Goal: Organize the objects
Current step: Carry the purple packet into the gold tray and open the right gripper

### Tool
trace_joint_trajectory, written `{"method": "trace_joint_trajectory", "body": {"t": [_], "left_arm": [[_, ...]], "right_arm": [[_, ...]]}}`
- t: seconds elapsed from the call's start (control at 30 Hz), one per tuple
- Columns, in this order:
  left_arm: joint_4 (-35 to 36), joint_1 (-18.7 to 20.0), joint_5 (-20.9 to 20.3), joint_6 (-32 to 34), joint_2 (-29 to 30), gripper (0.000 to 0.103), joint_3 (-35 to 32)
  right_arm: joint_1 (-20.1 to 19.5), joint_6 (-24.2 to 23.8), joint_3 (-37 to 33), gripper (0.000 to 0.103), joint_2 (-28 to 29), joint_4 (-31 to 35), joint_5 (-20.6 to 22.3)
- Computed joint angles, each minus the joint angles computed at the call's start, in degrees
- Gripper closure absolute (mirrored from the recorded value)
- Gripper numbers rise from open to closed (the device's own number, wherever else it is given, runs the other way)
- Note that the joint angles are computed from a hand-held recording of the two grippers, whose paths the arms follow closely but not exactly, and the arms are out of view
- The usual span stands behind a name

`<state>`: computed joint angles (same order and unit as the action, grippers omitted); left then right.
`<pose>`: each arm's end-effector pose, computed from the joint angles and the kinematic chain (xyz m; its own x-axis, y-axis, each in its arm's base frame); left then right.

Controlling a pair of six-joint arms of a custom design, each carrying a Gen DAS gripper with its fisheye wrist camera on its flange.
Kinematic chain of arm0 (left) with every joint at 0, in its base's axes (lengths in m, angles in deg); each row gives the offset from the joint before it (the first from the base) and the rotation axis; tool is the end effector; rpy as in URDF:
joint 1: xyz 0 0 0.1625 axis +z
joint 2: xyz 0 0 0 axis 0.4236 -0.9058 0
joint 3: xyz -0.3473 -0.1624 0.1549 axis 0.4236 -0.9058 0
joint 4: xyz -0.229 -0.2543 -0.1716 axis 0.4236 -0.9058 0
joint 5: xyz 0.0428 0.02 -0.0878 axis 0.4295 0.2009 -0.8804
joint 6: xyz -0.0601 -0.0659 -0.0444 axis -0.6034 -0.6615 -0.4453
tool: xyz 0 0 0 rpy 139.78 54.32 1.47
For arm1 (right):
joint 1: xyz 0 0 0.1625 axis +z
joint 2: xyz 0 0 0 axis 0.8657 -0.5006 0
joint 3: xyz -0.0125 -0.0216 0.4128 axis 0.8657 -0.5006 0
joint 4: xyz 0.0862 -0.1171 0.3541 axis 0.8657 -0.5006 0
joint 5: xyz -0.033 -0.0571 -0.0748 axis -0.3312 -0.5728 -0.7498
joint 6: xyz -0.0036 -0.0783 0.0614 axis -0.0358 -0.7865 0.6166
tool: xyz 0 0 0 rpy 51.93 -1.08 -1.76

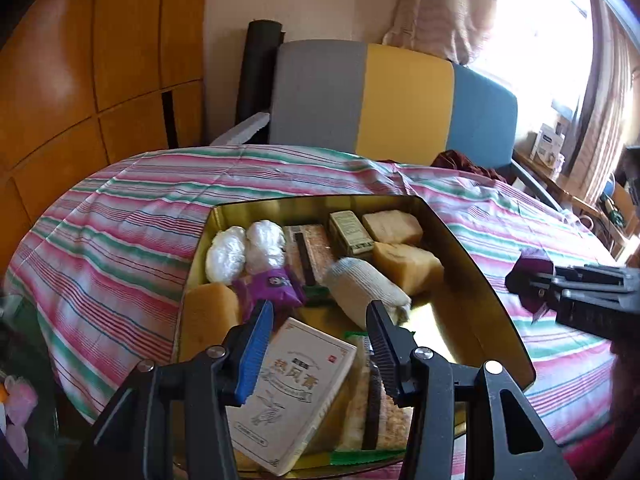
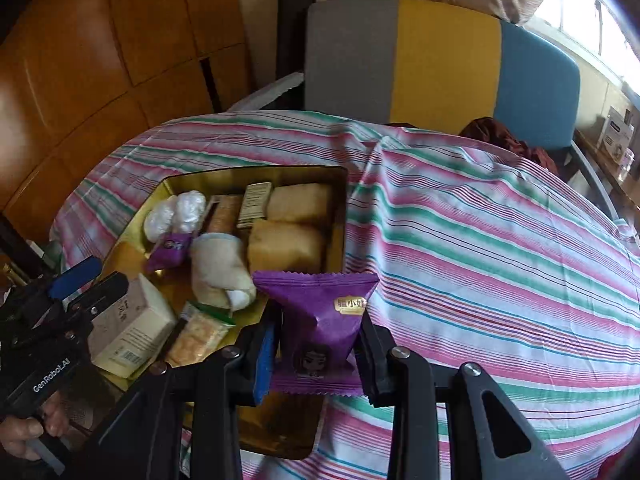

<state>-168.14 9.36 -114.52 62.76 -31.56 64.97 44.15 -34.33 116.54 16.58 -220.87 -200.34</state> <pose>-0.3214 -0.4679 0.1395 -0.7249 0.3334 -0.6028 0.6463 0.6321 -0.4275 0.1833 -0.4538 0.2717 -0.7488 0.0194 0.6625 -0.3996 0.7843 -0.4746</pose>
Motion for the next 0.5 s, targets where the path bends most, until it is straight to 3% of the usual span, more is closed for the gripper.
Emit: {"method": "trace_joint_trajectory", "body": {"t": [0.2,0.33,0.5], "left_arm": [[-0.72,0.92,2.44,-1.14,-1.84,0.053,0.51],[0.23,1.49,3.57,-2.39,-2.7,0.052,1.04],[1.41,1.77,3.72,-3.42,-2.75,0.052,1.47]], "right_arm": [[1.67,2.88,-0.9,0.069,5.91,-0.5,-2.02],[1.81,4.19,-1.91,0.068,9.91,-1.14,-6.33],[1.41,4.89,-1.59,0.068,12.14,-1.87,-8.58]]}}
